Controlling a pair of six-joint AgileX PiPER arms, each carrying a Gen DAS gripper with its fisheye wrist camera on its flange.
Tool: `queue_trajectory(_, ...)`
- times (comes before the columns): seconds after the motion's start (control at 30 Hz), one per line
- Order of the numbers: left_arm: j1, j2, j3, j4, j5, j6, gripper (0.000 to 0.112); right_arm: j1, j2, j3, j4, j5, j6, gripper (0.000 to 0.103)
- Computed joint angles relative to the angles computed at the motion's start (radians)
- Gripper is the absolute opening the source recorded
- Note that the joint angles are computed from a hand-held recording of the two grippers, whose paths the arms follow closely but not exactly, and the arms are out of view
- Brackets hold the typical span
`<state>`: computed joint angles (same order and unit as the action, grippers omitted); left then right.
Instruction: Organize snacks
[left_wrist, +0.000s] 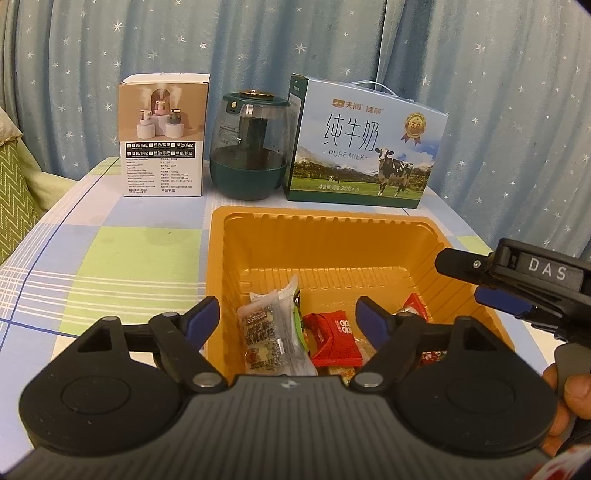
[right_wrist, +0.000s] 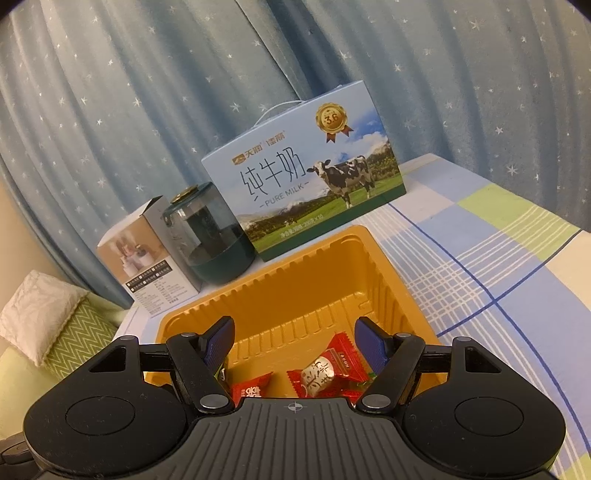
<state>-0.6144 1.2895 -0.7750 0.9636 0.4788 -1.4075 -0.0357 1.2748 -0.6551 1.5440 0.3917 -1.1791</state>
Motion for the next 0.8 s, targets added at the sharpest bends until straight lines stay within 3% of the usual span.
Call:
queue_trajectory(0.27, -0.030, 0.001, 0.002, 0.060, 0.059, -0.056, 0.097, 0.014, -0.002, -0.006, -0.071, -0.032, 0.043, 0.072)
queue_trajectory(0.4, -0.028, -0.005, 0.003, 0.046, 0.069, -0.047, 0.100, 0.044, -0.003, -0.009, -0.162, -0.079, 0.093, 0.072)
queue_trajectory(0.53, -0.055, -0.001, 0.002, 0.080, 0.128, -0.090, 0.103, 0.073, -0.007, -0.008, -0.258, -0.126, 0.155, 0.072)
queue_trajectory(0.63, -0.058, -0.007, 0.009, 0.096, 0.134, -0.102, 0.103, 0.092, -0.014, 0.000, -0.318, -0.161, 0.190, 0.084)
queue_trajectory(0.8, -0.066, -0.012, 0.015, 0.102, 0.162, -0.102, 0.103, 0.104, -0.030, 0.020, -0.373, -0.204, 0.203, 0.085)
